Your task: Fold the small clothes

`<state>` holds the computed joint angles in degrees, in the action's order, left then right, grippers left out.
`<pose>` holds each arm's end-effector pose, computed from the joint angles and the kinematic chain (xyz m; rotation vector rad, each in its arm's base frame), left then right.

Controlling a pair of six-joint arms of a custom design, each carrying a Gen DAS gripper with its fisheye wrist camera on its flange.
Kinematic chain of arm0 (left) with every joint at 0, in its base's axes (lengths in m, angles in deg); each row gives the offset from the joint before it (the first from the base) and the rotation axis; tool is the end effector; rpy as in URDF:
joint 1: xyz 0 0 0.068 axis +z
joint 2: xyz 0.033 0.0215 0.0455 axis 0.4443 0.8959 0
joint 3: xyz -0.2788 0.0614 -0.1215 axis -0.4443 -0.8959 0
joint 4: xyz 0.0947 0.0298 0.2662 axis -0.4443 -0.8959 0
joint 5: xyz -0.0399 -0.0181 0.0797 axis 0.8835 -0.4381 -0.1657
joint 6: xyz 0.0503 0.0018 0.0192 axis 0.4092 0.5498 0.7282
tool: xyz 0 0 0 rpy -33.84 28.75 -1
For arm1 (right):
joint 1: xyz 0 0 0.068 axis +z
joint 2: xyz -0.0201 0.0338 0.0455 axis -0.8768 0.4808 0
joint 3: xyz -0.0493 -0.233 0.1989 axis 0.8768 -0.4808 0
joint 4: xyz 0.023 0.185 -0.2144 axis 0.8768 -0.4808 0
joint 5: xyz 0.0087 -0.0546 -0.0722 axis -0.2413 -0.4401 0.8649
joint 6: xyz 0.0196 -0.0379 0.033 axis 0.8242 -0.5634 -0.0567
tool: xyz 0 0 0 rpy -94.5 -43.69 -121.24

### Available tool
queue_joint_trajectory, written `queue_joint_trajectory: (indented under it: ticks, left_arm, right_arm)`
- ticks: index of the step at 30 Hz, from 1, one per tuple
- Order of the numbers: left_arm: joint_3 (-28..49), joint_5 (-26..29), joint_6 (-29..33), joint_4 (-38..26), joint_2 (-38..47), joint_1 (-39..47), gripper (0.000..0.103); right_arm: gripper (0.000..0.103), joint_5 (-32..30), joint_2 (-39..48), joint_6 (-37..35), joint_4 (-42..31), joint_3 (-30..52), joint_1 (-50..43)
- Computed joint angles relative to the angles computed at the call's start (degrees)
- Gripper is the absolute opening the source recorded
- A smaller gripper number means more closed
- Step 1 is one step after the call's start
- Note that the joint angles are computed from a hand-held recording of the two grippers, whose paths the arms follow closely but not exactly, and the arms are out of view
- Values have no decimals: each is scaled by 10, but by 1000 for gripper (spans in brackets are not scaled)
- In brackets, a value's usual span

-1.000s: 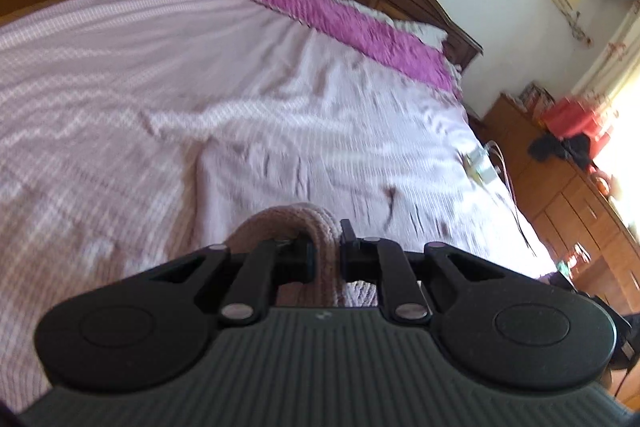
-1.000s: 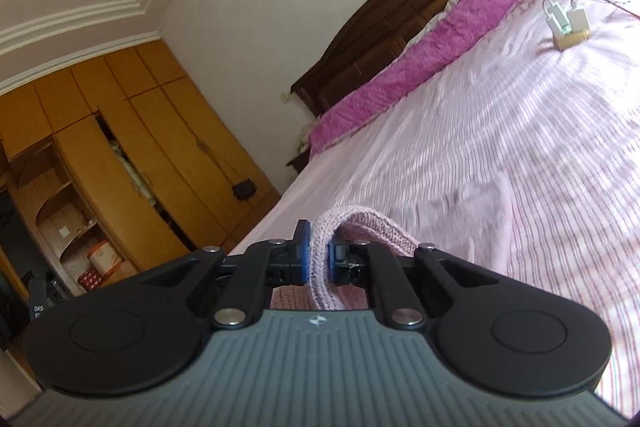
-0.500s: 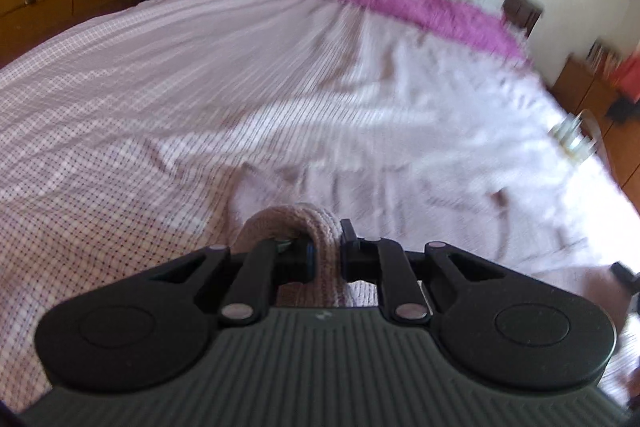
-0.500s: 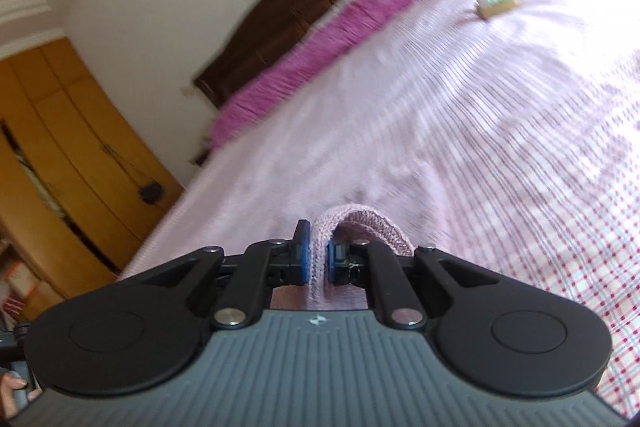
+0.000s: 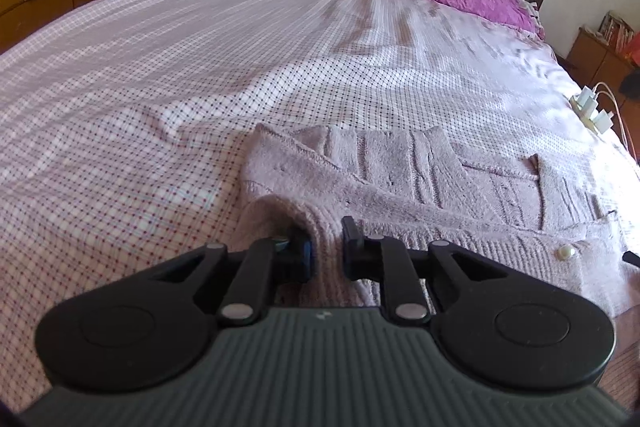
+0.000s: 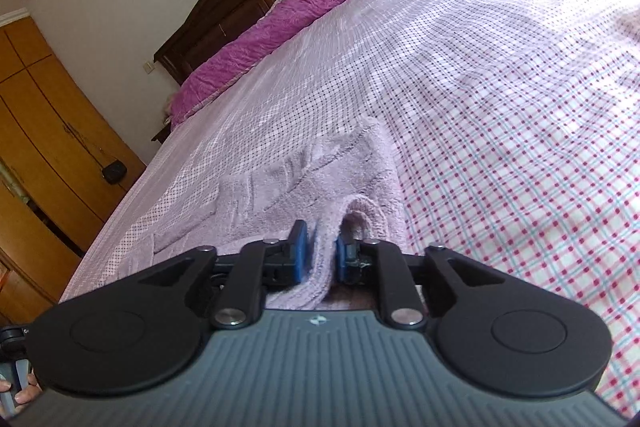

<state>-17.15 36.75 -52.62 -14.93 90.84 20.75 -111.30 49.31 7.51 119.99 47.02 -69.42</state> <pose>0.2137 -0.0177 0.1682 -0.3794 2.2796 -0.1325 0.2756 -0.0228 0.1387 0.3036 2.1118 0.6765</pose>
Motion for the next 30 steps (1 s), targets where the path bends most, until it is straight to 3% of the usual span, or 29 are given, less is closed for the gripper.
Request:
queue_joint_trajectory:
  ticks: [2, 4, 8, 15, 21, 30]
  left_arm:
    - [5, -3, -5, -24, -18, -5, 27]
    - [8, -9, -5, -55, -43, -12, 38]
    - [8, -21, -5, -108, -101, -27, 43]
    - [12, -35, -35, -198, -195, -47, 43]
    - [21, -79, -62, -271, -259, -94, 43]
    - [15, -107, -113, -320, -293, -141, 43]
  right_arm:
    - [48, -6, -25, -3, -21, 0, 0]
    - [59, -6, -54, -7, -34, -8, 1]
    - [68, -15, -133, -17, -79, -28, -12]
    - [72, -21, -279, -33, -189, -50, -31]
    - [72, -22, -398, -34, -295, -58, -29]
    - [72, -26, -494, -23, -393, -65, -7]
